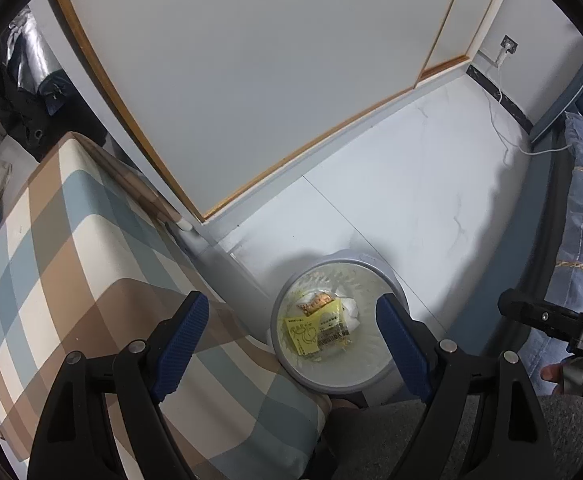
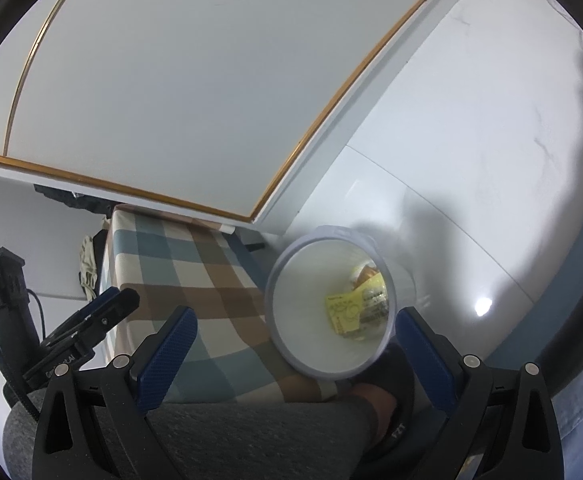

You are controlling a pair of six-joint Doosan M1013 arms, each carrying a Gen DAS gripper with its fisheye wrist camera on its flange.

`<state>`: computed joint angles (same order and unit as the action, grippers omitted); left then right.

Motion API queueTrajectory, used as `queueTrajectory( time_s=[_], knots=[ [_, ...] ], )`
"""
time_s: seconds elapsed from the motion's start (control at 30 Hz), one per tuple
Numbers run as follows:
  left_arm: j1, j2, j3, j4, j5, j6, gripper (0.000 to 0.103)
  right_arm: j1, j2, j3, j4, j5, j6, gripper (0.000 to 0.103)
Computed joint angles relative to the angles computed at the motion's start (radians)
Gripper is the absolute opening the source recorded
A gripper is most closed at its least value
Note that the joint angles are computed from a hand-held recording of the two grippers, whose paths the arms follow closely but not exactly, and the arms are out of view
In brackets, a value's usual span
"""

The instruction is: Collect trash

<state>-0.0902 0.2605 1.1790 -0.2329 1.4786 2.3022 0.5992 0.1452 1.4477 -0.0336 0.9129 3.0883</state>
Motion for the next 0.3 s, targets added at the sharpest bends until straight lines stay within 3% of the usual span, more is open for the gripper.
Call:
queueTrajectory(
  time_s=[0.3],
  knots=[
    [0.013,0.001,-0.002,-0.022,0.009,-0.003,0.083,0.008,0.001,-0.011,-0.025,0.022,0.018,0.100]
  ],
)
